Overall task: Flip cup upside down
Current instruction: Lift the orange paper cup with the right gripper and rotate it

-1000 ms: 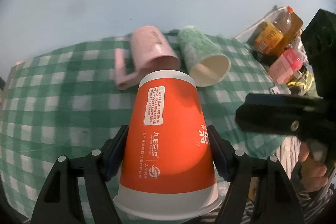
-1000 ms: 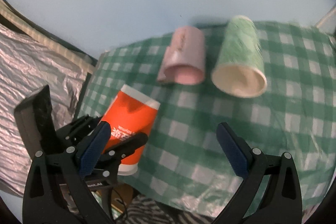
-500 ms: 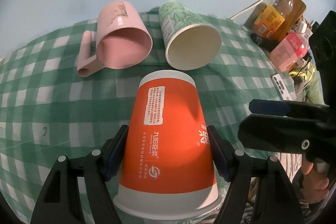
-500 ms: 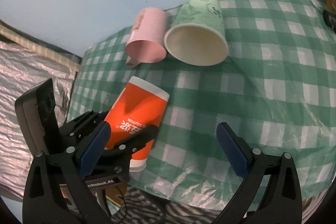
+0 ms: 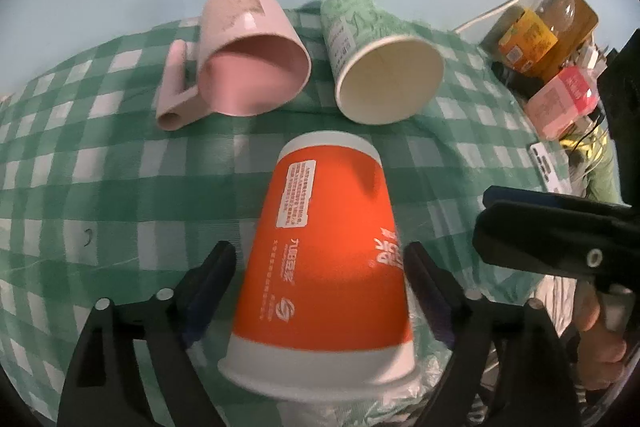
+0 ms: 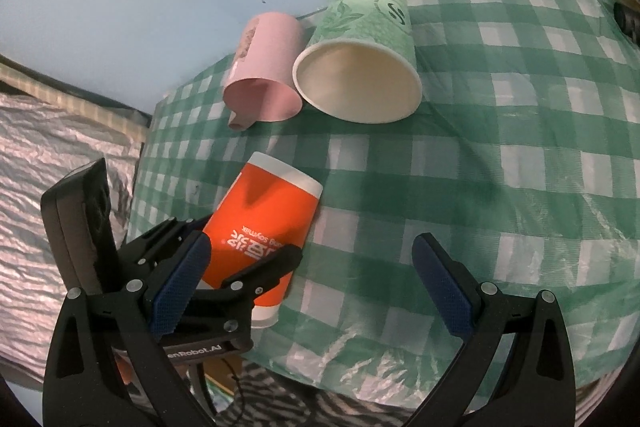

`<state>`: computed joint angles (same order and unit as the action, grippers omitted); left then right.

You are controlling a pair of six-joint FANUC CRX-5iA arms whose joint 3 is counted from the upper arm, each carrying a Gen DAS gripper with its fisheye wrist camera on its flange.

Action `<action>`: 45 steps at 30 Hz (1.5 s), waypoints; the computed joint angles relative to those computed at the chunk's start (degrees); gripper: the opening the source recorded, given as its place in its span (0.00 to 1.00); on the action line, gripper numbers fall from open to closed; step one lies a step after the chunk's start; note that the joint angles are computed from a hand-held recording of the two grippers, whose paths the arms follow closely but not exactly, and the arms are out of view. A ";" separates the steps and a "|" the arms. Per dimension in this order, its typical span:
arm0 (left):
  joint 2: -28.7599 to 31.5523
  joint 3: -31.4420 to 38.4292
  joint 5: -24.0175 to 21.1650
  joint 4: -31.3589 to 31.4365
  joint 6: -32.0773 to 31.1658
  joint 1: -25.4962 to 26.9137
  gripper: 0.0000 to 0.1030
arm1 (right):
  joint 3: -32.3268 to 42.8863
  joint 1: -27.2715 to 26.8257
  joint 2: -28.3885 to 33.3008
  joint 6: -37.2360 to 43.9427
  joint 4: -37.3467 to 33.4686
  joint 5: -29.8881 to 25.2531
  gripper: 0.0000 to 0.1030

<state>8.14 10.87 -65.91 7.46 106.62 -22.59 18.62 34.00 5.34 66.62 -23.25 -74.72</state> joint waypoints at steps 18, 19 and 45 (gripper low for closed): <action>-8.29 -3.09 -0.06 -2.23 -0.01 4.11 0.91 | 5.64 1.08 4.04 -3.13 -1.41 -3.55 0.98; -8.60 -3.53 0.22 -2.20 0.16 4.44 0.91 | 5.80 1.15 4.35 -3.42 -1.37 -3.63 0.98; -8.40 -8.57 2.73 -3.27 2.42 6.86 0.91 | 12.96 0.95 12.62 -5.80 -2.71 -11.81 0.82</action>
<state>-0.26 2.30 -63.18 4.19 109.04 -15.73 31.58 34.95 17.96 60.82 -25.96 -86.53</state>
